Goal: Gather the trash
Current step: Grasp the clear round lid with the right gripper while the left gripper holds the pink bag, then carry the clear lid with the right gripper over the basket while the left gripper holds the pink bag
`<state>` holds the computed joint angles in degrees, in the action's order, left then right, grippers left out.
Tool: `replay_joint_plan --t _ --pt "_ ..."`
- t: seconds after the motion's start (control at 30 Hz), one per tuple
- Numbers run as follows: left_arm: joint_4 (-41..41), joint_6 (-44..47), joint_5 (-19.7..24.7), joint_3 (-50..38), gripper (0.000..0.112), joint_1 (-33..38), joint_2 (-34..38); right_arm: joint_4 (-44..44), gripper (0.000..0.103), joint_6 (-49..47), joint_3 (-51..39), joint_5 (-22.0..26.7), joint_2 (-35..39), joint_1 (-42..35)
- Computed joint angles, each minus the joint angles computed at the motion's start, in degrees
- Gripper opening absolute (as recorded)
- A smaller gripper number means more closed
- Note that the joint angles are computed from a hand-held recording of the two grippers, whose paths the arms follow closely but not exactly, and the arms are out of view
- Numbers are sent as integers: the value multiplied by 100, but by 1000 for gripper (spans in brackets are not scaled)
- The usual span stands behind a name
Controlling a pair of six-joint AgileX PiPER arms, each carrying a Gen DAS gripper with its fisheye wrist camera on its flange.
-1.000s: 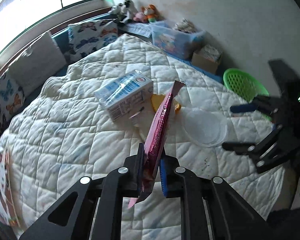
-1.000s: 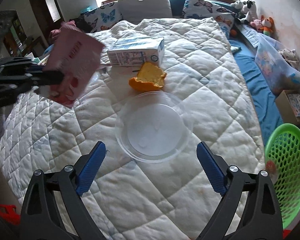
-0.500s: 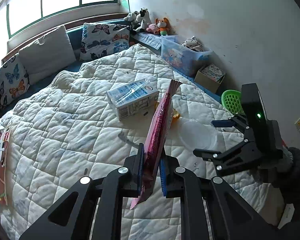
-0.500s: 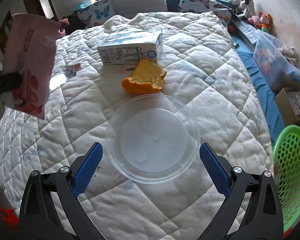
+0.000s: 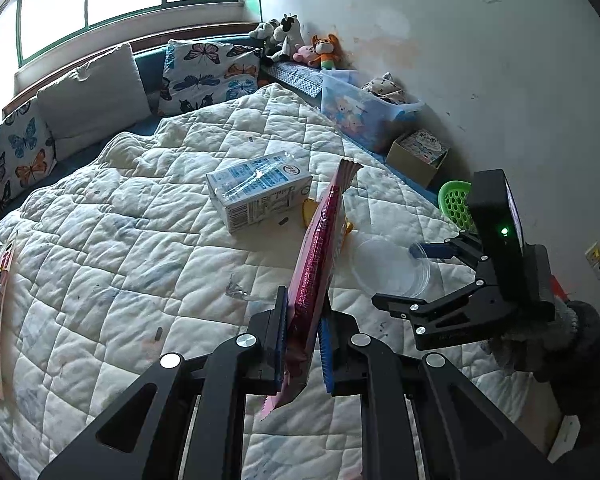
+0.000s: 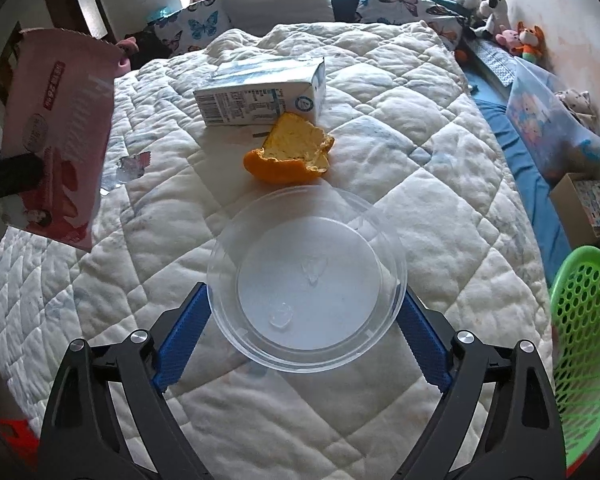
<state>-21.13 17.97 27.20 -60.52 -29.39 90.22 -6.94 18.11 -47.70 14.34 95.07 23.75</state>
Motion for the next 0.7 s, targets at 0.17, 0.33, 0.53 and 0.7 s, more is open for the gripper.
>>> replay_joint_plan --t 0.17,0.33,0.53,0.7 --pt "132 -174 6 -12 14 -124 -37 -57 90 59 326 5 -481 -23" --pt "381 -474 12 -81 14 -325 -52 -303 90 346 706 66 -1022 -63" --pt "666 -861 14 -238 14 -723 -3 -299 90 321 1204 202 -1807 -354" --pt "967 -1227 61 -510 14 -1115 139 70 90 -299 1589 402 -2455 -992"
